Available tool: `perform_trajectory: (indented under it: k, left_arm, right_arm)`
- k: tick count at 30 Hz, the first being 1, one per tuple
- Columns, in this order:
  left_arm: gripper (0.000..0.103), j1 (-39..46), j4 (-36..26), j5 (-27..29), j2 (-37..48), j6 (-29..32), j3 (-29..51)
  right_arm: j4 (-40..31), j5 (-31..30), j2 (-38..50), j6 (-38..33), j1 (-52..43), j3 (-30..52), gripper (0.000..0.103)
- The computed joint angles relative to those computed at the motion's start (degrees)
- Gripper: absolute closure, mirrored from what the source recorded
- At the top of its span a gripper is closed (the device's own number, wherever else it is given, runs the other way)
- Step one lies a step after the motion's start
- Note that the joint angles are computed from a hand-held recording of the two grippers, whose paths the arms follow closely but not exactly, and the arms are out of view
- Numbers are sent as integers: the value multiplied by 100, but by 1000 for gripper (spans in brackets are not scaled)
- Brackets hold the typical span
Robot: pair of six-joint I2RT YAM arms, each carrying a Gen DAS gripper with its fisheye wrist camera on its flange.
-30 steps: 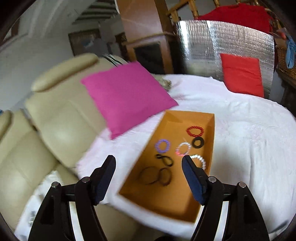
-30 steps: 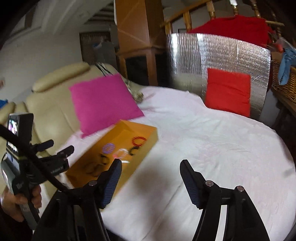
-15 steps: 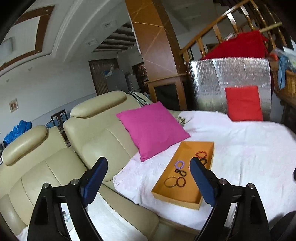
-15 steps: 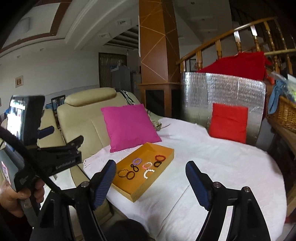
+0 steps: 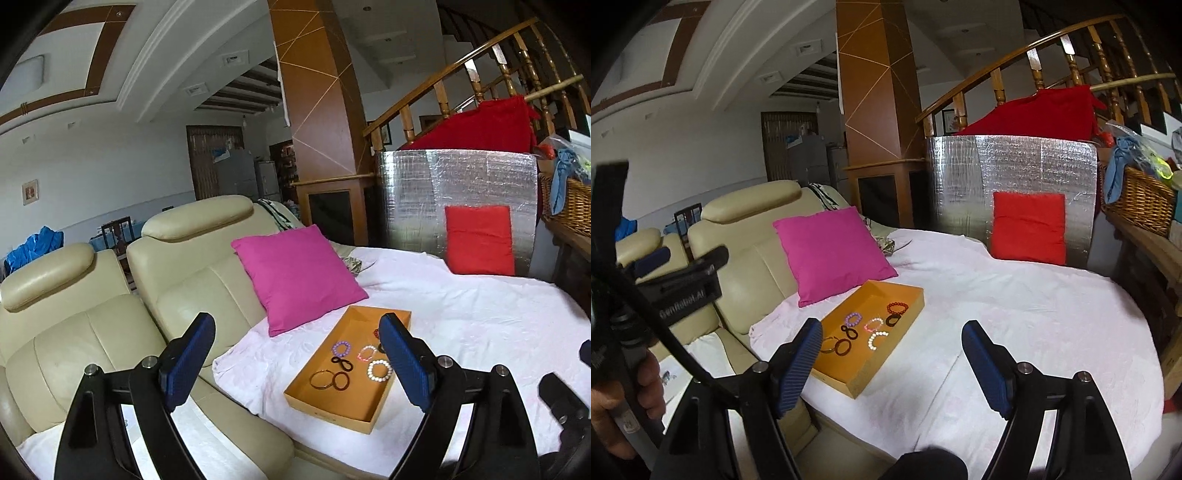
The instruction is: Organize jewelry
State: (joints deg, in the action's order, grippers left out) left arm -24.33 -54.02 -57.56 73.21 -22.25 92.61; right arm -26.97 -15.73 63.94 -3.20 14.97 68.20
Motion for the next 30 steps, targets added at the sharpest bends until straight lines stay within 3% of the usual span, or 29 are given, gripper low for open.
perform_trajectory:
  k: [8,18,30]
  left_arm:
    - [12,-377,-28,-474,109,92,95]
    - [11,-593,-143,-653,142,-124,126]
    - [8,65,114,-7,-7,168,-269]
  right_arm:
    - [127,-290,-61,186,-177,-141,22]
    - [-8,-241,-55,125,-185,-112,22]
    - [78,102,540,469,182,29,22]
